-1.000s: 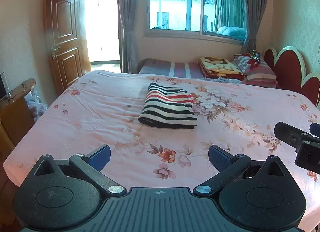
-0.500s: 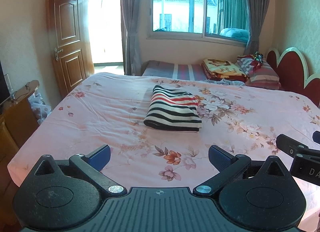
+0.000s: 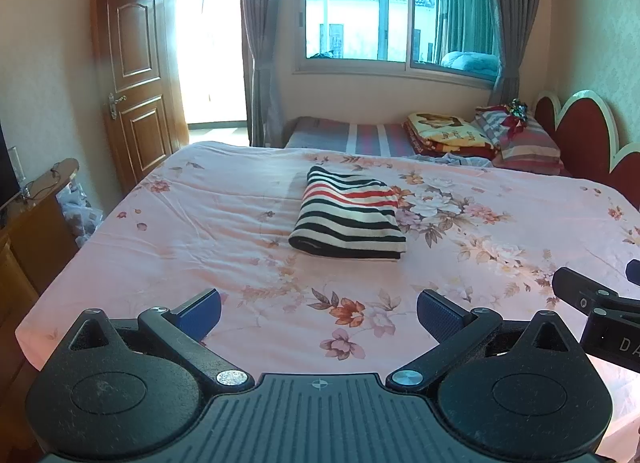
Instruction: Fold small clothes
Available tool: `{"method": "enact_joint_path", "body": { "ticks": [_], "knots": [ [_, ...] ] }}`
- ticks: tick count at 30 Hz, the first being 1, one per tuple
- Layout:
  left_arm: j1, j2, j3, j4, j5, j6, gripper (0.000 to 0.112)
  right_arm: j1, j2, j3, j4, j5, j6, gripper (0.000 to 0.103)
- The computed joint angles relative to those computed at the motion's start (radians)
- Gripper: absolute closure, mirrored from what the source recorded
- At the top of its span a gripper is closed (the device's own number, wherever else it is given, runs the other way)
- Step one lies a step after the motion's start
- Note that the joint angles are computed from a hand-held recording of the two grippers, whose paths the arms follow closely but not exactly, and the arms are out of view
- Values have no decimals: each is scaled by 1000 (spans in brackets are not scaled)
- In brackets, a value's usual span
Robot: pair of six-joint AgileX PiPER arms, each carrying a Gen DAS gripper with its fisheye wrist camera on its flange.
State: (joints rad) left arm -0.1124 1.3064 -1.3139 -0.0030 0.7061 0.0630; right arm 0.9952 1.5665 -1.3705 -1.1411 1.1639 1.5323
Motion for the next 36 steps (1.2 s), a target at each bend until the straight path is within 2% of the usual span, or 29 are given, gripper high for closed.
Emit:
{"method": "enact_joint_path", "body": {
  "ticks": [31,36],
  "knots": [
    [-19,61,-28,26,4,-18,9,-30,40,-30,33,-38,-19,1],
    [-12,101,-54,-26,11,35,9,-54,48,-22,40,-66,-16,1]
  ]
}}
